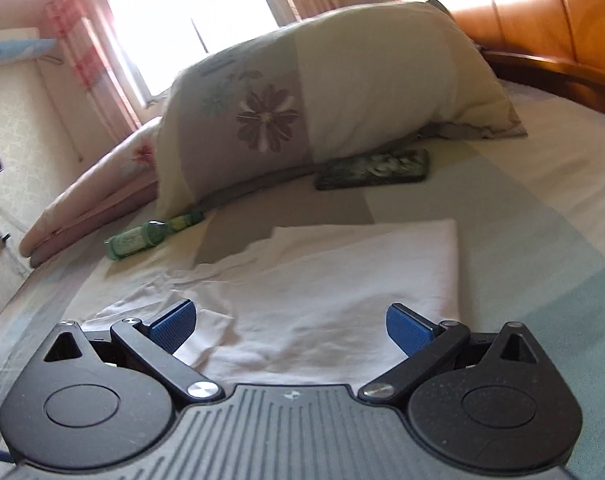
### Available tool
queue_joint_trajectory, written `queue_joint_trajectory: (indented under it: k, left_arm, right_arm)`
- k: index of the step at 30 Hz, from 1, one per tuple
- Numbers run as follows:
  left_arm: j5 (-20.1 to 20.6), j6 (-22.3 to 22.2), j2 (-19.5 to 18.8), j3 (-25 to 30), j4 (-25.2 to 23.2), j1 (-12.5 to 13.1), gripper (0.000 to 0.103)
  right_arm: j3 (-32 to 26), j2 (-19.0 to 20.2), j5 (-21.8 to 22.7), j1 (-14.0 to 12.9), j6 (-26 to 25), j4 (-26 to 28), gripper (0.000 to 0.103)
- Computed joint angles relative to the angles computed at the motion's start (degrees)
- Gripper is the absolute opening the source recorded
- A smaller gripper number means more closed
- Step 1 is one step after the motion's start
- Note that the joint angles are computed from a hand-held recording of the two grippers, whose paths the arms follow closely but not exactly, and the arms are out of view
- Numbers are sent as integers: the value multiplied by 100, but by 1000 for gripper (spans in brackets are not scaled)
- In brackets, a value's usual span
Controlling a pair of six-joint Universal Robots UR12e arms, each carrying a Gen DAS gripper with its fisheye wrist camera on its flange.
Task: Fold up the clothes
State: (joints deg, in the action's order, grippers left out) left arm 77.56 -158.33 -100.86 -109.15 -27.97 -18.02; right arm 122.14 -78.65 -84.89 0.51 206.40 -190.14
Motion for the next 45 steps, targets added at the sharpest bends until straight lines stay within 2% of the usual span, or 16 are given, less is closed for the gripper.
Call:
queue_joint_trajectory:
  k: [2, 3, 6, 9, 11, 13, 15, 19, 24, 27, 28, 31, 36, 38, 41, 45]
  left_arm:
    - [-11, -196, -42, 50, 122, -15, 102]
    - [-98, -262, -85, 121, 165, -18, 102]
    - [-534, -405, -263, 429, 263, -15, 102]
    - [-746, -456, -535, 887, 427, -113, 102]
    - [-946, -509, -776, 1291, 449, -196, 102]
    - [-1514, -810, -1091, 1767, 291, -234, 102]
    - [-2163, -1192, -1445, 2281, 144, -266, 102]
    - [-3226, -1401, -2251, 3458, -824, -470, 102]
    - [-3788, -1039, -3294, 5125, -3192, -845, 102]
    - [-3875, -1007, -3741, 5794, -4025, -985, 102]
    - [-3835, -1011, -3848, 5947, -4142, -1023, 102]
    - [-3664, -1138, -4097, 6260, -4093, -1113, 102]
    - [-3589, -1843, -4442, 6595, -3185, -1183, 102]
    - [-3454, -2069, -4538, 6773, -3052, -1206, 102]
    - [-3297, -2102, -4460, 6690, -2785, -1226, 102]
    - [-3607, -1877, -4154, 6233, -2560, -1110, 102]
  right_arm:
    - [124, 19, -68, -29, 242, 66, 103]
    - [255, 31, -105, -18, 165, -261, 103]
    - [349, -54, -359, 84, 124, -375, 103]
    - [303, 21, -830, 224, -474, -633, 103]
    - [195, 88, -1019, 269, -873, -447, 103]
    - [180, 144, -985, 250, -925, -321, 103]
    - [241, 186, -871, 212, -911, -493, 103]
    - [326, 167, -524, 80, -639, -697, 103]
    - [291, 157, -570, 114, -781, -580, 103]
    - [263, 143, -614, 140, -893, -461, 103]
    - [258, 140, -617, 144, -927, -435, 103]
    - [256, 128, -592, 142, -1001, -386, 103]
    - [224, 133, -685, 184, -1056, -305, 103]
    - [218, 139, -726, 201, -1079, -299, 103]
    - [232, 133, -686, 183, -1034, -330, 103]
    - [255, 126, -655, 169, -867, -429, 103]
